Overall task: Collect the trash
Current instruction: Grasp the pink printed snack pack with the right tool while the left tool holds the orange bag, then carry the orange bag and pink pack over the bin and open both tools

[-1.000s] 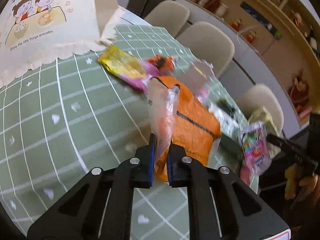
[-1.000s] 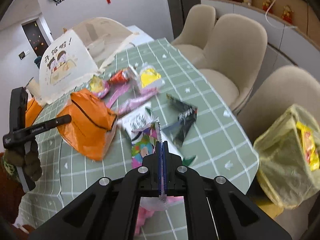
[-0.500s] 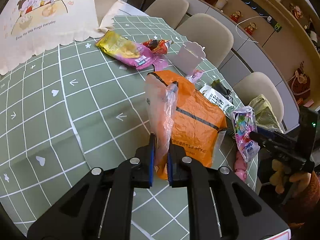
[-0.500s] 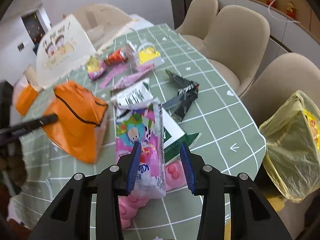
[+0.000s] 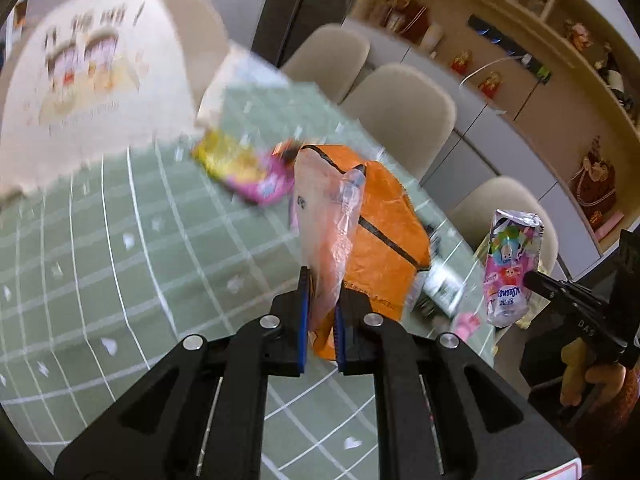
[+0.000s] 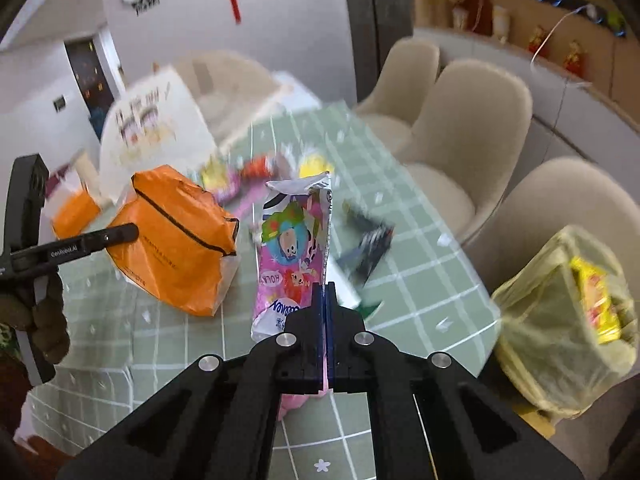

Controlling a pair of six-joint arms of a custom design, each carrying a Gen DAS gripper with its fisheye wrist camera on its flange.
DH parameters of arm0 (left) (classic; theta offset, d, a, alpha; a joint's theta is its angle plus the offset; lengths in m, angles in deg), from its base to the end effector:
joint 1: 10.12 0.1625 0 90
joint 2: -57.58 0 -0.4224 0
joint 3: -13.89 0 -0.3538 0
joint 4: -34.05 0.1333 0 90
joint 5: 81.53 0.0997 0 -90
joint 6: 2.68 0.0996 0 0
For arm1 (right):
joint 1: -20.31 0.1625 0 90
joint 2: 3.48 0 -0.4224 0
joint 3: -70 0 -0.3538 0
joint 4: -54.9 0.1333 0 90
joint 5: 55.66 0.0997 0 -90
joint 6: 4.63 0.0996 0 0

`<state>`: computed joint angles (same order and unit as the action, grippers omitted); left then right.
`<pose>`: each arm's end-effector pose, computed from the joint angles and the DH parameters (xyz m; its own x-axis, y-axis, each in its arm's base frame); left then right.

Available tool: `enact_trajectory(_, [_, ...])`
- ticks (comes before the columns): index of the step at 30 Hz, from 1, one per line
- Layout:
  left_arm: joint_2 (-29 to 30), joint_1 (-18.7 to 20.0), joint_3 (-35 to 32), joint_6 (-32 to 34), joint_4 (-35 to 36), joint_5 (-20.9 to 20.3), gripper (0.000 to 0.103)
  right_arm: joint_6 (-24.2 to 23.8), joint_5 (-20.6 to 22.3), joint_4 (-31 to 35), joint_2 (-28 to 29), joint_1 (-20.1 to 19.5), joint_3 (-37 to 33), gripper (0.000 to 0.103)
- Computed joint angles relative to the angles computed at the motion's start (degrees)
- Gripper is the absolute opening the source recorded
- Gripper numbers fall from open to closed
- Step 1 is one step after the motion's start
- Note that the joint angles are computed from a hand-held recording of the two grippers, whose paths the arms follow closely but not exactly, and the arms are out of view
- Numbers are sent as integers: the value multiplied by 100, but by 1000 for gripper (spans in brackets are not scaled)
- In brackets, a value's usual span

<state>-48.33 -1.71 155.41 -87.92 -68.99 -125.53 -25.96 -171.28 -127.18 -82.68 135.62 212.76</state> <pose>-0.2048 -0.2375 0.2606 -0.8961 -0.0742 -0.4376 0.2467 0.7363 -0.6301 0.2385 -0.2933 0.2293 -0.7049 -0.4741 0.5276 -0.6785 0.6676 -0.3066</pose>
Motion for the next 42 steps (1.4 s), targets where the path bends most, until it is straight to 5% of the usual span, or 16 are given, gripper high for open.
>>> enact_trajectory(8, [978, -451, -1082, 415, 205, 840, 9, -305, -104, 109, -904, 205, -169, 4])
enact_trajectory(11, [1376, -419, -1342, 910, -323, 1077, 9, -446, -105, 202, -1261, 123, -232, 4])
enact_trajectory(16, [2246, -194, -1529, 2126, -2226, 1122, 9, -815, -159, 312, -1811, -135, -356, 4])
enact_trajectory(22, [3744, 325, -2009, 3726, -4486, 561, 9, -1459, 250, 553, -2566, -1063, -574, 4])
enact_trajectory(26, [4725, 688, -2640, 4437, -5253, 40, 9, -1807, 782, 679, -2997, -1894, -676, 4])
enact_trajectory(32, [5866, 1042, -3659, 5059, -5545, -410, 9, -2185, 1646, 878, -3321, -3188, -1055, 4])
enact_trajectory(42, [7337, 1545, -5167, 5220, -4859, -983, 9, -2371, 2567, 1420, -3242, -4499, -1718, 4])
